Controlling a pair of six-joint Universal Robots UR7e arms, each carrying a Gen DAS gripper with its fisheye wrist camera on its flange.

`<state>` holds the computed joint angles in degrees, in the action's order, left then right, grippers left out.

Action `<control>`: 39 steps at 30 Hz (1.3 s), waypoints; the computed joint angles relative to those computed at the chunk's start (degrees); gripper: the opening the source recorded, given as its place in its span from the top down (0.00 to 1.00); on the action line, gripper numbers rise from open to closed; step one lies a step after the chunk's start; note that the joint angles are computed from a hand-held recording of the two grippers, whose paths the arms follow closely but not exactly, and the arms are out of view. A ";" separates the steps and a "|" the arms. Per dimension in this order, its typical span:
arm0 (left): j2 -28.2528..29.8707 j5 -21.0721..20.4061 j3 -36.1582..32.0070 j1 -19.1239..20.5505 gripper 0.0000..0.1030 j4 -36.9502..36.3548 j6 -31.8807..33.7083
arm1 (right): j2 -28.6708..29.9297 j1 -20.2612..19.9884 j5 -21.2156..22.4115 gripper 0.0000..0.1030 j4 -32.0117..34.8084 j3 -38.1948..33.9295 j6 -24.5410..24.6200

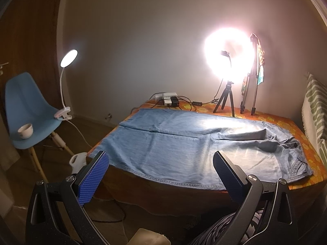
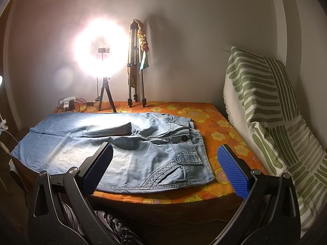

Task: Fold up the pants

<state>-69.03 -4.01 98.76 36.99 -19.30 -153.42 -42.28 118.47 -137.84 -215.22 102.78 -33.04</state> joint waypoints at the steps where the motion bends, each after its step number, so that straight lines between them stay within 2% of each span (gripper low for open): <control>1: -0.22 0.00 0.28 -0.04 0.01 -0.71 0.67 | 0.03 0.01 0.02 0.00 -0.06 -0.02 -0.05; 5: -0.37 -0.26 0.34 -0.15 0.01 -1.67 1.92 | 0.16 0.16 -0.08 0.00 0.15 -0.37 0.10; 11: 1.42 -0.85 -1.61 -0.49 0.01 4.97 -4.39 | 0.16 0.23 -0.12 0.00 0.19 -0.33 0.11; 19: 2.04 -1.35 -2.16 -0.82 0.01 7.01 -6.40 | 0.09 0.32 -0.15 0.00 0.29 -0.37 0.29; 28: 1.99 -2.17 -1.81 -1.37 0.01 6.86 -6.65 | -0.29 0.18 0.17 0.00 0.15 0.12 0.34; 31: 2.00 -2.57 -1.67 -1.61 0.01 6.93 -6.75 | -0.28 0.70 0.24 0.00 2.02 -0.81 1.27; 35: 0.04 -3.03 0.50 -2.39 0.01 2.65 -2.96 | -0.25 1.30 1.01 0.00 4.28 -2.16 2.52; 39: -0.19 -4.31 0.70 -2.77 0.02 3.47 -3.35 | -1.13 1.25 3.05 0.00 5.18 -2.12 2.89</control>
<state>-69.22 -8.32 99.47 34.23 -15.83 -156.77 -43.40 119.72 -134.79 -210.04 100.66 -30.15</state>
